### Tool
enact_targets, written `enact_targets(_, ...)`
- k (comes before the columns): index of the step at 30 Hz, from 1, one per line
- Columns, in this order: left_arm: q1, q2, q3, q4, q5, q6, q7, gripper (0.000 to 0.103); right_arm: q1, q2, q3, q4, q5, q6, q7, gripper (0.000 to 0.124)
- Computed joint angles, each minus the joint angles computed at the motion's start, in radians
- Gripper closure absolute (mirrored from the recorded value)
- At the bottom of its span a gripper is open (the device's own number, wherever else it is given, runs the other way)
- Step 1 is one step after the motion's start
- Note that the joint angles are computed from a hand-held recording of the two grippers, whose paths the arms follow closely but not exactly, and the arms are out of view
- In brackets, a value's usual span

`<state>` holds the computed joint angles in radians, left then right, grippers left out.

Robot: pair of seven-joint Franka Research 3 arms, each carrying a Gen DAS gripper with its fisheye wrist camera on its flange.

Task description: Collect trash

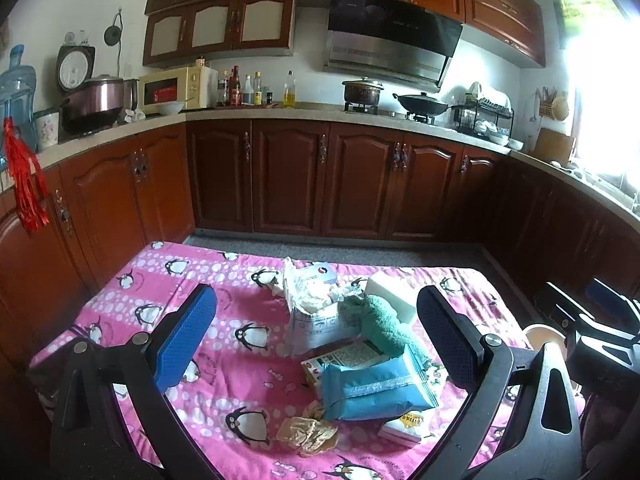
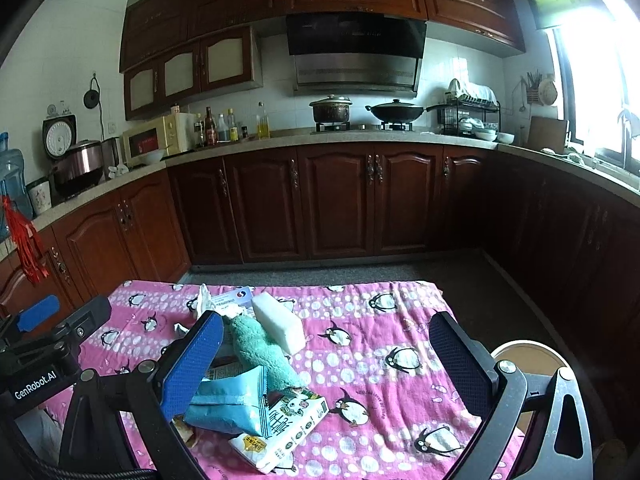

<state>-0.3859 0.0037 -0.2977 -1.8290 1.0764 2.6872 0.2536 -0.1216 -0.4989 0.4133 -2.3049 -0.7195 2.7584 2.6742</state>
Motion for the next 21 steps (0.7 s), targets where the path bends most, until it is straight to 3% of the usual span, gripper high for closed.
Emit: enact_targets(21,0.0,-0.004,-0.003,0.001,0.017,0.002,-0.007,0.003,0.001,0.002,-0.004,0.004,-0.005,0.002,-0.003,0.022)
